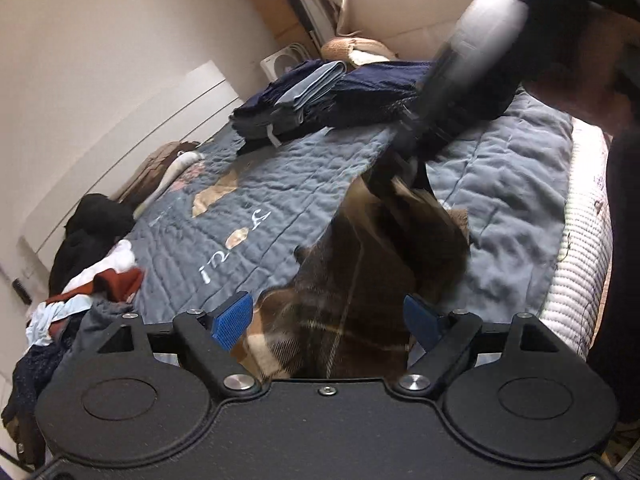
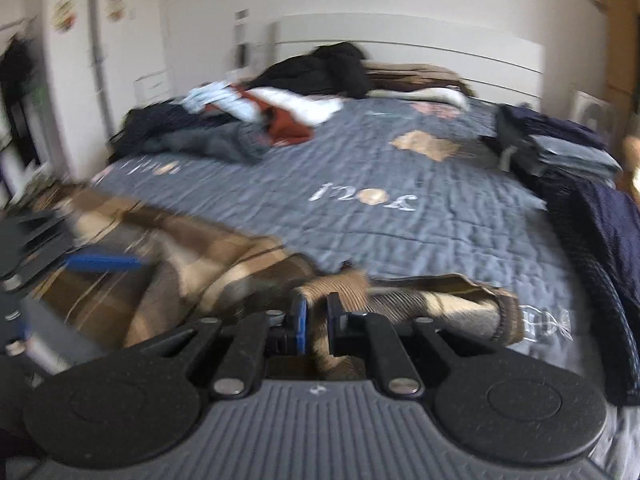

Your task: Fold clothes

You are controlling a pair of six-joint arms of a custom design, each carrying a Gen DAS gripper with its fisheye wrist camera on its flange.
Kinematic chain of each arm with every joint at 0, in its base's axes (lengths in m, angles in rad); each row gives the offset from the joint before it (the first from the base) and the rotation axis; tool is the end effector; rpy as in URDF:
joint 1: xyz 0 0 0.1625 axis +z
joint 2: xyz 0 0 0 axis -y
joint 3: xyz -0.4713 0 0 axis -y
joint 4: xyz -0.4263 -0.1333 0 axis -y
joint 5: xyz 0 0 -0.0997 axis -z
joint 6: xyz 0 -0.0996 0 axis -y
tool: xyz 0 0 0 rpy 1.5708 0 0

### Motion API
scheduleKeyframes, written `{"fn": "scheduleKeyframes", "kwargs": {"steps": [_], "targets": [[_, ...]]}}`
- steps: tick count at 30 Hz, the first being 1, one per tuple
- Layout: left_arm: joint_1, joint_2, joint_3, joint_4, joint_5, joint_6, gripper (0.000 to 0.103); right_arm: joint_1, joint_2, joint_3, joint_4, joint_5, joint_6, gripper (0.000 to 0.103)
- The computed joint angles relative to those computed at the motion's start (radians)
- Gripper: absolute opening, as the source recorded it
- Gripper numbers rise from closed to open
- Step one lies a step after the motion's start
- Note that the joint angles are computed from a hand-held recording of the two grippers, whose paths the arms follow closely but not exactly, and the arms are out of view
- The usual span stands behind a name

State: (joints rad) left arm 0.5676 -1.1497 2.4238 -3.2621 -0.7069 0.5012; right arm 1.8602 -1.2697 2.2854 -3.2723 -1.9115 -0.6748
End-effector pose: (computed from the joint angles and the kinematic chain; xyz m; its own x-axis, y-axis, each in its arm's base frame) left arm -0.2541 -0.4099 0.1662 -0.1637 0.5712 -0.8044 0.9687 0.2475 -0.0214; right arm 0.2388 -0.4517 0.2408 -0.6145 -0.5150 0.5976 -0.7745 0.5378 -0.3329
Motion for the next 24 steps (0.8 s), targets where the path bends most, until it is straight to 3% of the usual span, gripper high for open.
{"fn": "scheduleKeyframes", "kwargs": {"steps": [3,6,9,13,15,20,24], "targets": [[0.04,-0.062,-0.027,0.069,-0.059,-0.017,0.082,-0.001,-0.047,-0.001,0.182,0.004,-0.017,0.009],[0.105,-0.091,-0.077,0.108,-0.074,-0.024,0.082,0.001,-0.058,0.002,0.271,-0.034,-0.036,0.01],[0.18,-0.07,-0.151,0.103,-0.061,-0.008,0.081,-0.008,-0.059,0.021,0.196,-0.035,-0.027,0.016],[0.274,-0.03,-0.262,0.135,-0.06,-0.038,0.076,-0.043,-0.086,0.031,0.104,0.033,0.062,0.048],[0.32,-0.005,-0.321,0.172,-0.081,-0.075,0.07,-0.063,-0.091,0.037,0.041,0.058,0.09,0.054],[0.417,0.09,-0.456,0.311,-0.131,-0.159,0.069,-0.116,-0.056,0.038,-0.132,0.086,0.153,0.056],[0.47,0.16,-0.542,0.397,-0.183,-0.267,0.069,-0.137,-0.022,0.03,-0.177,0.07,0.19,0.056]]}}
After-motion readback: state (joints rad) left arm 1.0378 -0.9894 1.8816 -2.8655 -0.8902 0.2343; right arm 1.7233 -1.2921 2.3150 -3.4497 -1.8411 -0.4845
